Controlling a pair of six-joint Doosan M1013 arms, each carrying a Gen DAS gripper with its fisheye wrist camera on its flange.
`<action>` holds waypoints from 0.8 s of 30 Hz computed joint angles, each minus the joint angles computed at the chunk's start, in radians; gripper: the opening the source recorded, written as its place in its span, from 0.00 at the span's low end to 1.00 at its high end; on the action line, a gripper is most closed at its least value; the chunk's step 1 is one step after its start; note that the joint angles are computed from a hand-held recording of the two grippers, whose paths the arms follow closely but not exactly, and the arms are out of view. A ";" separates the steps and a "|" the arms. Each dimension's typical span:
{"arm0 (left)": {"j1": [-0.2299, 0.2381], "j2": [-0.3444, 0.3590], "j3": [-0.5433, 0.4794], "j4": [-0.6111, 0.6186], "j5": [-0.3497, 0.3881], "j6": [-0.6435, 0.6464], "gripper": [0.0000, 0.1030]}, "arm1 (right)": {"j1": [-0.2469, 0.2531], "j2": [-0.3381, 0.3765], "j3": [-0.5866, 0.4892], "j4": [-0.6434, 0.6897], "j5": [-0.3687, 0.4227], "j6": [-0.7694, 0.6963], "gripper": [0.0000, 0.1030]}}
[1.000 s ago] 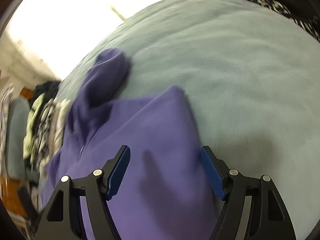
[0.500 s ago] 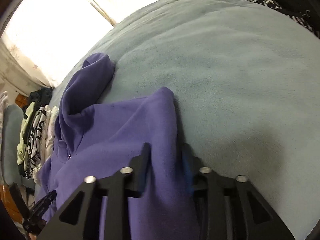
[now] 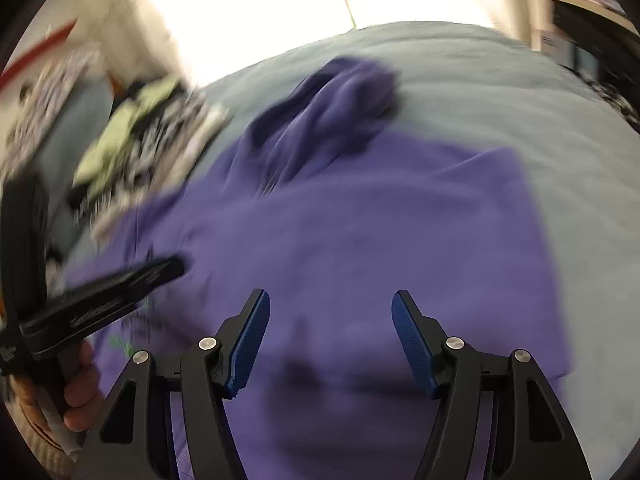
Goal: Fold large clothes
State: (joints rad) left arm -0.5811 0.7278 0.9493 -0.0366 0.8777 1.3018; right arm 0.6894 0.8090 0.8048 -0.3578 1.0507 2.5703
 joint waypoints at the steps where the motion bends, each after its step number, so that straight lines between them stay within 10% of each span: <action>1: -0.006 0.019 -0.018 0.012 0.025 -0.013 0.22 | 0.008 0.017 -0.021 0.004 0.045 -0.026 0.62; 7: 0.003 0.012 0.033 -0.041 -0.017 0.016 0.22 | -0.008 -0.095 0.189 -0.106 0.024 0.178 0.60; 9: 0.012 0.007 0.041 -0.088 -0.022 0.038 0.22 | -0.022 -0.164 0.308 -0.093 -0.077 0.270 0.36; 12: 0.006 -0.010 0.054 -0.057 -0.012 -0.001 0.22 | -0.024 -0.227 0.396 -0.071 -0.169 0.374 0.35; 16: -0.001 -0.056 0.111 -0.003 -0.033 -0.032 0.22 | 0.028 -0.261 0.408 -0.137 -0.087 0.497 0.73; 24: -0.029 -0.243 0.339 0.034 -0.165 -0.095 0.38 | 0.159 -0.272 0.359 -0.215 -0.059 0.551 0.76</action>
